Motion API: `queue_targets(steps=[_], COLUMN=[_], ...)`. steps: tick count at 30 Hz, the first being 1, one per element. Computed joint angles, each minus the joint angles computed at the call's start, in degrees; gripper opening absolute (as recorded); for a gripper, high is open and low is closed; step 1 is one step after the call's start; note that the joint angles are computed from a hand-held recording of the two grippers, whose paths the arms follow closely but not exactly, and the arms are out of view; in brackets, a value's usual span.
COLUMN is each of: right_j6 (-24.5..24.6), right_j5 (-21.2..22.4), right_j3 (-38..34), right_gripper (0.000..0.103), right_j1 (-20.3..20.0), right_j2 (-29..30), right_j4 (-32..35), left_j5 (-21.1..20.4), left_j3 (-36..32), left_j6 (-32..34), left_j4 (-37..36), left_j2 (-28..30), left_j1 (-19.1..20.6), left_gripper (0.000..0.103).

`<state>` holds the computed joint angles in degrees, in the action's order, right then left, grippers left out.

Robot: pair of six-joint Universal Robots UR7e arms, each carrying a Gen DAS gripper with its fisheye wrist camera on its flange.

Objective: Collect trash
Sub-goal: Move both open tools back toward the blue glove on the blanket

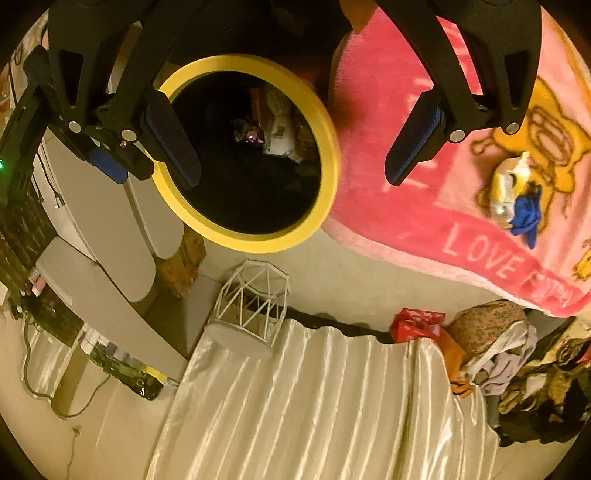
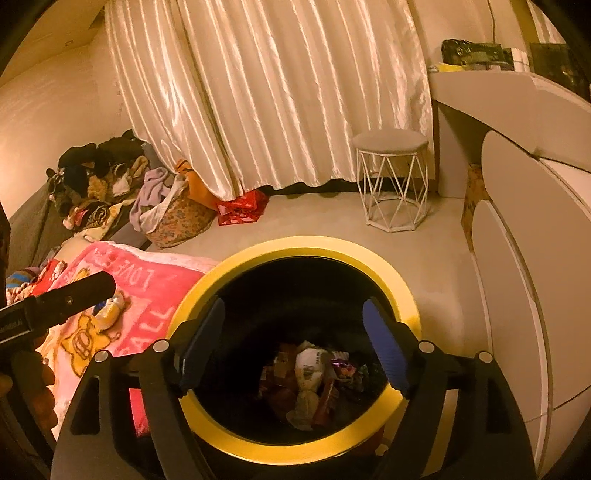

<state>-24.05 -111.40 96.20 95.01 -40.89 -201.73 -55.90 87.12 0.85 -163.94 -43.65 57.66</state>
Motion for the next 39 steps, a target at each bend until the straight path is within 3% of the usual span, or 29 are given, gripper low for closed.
queue_targets(steps=[22, 39], right_j6=[-5.96, -7.94], right_j5=[0.75, 2.2], right_j3=[-4.5, -14.46], right_gripper=[0.08, 0.082], right_j1=[5.95, 9.67], right_j2=[4.82, 12.94], right_j4=[3.44, 12.66], left_j5=[5.36, 9.75], left_j3=[6.0, 7.08], left_j6=[0.39, -1.83], left_j4=[-8.99, -11.82], left_j2=[-6.74, -11.04], left_j1=[1.66, 6.28], left_gripper=[0.092, 0.092])
